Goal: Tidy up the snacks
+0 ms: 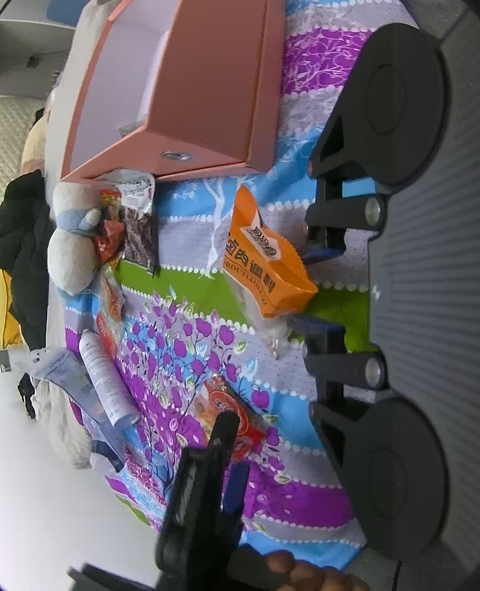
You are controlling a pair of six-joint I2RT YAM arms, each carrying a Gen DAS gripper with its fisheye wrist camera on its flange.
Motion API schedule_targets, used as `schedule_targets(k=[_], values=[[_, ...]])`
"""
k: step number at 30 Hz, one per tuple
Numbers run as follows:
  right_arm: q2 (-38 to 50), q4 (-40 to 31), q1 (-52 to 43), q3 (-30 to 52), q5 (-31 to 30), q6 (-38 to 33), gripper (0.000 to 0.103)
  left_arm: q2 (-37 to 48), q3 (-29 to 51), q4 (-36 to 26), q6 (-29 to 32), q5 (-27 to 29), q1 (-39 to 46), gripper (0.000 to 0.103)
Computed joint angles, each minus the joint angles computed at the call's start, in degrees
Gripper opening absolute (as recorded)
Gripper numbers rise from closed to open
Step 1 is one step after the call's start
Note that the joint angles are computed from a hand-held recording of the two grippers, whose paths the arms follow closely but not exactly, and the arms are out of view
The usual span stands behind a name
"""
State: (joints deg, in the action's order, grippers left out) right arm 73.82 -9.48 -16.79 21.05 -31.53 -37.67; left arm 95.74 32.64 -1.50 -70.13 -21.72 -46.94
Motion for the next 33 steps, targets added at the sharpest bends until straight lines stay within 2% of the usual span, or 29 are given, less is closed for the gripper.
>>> schedule_targets(k=[1, 4, 5, 12, 18, 20, 26, 30, 33], values=[[0.21, -0.25, -0.32, 0.14, 0.0, -0.21, 0.065, -0.36, 0.03, -1.14, -0.53, 0.03, -0.16, 0.084], [0.48, -0.42, -1.53, 0.02, -1.09, -1.86, 0.08, -1.83, -0.19, -3.71, -1.72, -1.73, -1.05, 0.09], [0.53, -0.02, -1.65, -0.09, -1.02, -2.13, 0.081, -2.32, -0.26, -4.31, -1.53, -2.72, -1.44, 0.092], [0.26, 1.09, -3.7, 0.23, -2.28, -4.63, 0.082, -3.38, 2.08, -7.61, 4.26, -6.69, -1.91, 0.096], [1.01, 1.2, -4.67, 1.79, -4.78, -7.44, 0.082, -0.66, 3.88, -4.01, 12.56, -5.17, -0.15, 0.098], [1.5, 1.48, -3.43, 2.3, -4.81, -8.25, 0.082, 1.75, 5.4, -4.55, 14.31, -5.16, 0.44, 0.098], [2.51, 5.5, 1.39, 1.48, -2.52, -13.56, 0.082, 6.14, 7.96, -2.95, 21.93, -5.03, 1.7, 0.098], [7.63, 6.42, 4.12, 3.09, -0.1, -16.34, 0.082, 7.85, 10.49, -3.39, 26.95, -4.95, 1.76, 0.098], [10.5, 9.68, 5.32, 3.15, 2.28, -16.15, 0.083, 11.26, 12.88, -3.98, 29.58, -4.12, 2.9, 0.098]])
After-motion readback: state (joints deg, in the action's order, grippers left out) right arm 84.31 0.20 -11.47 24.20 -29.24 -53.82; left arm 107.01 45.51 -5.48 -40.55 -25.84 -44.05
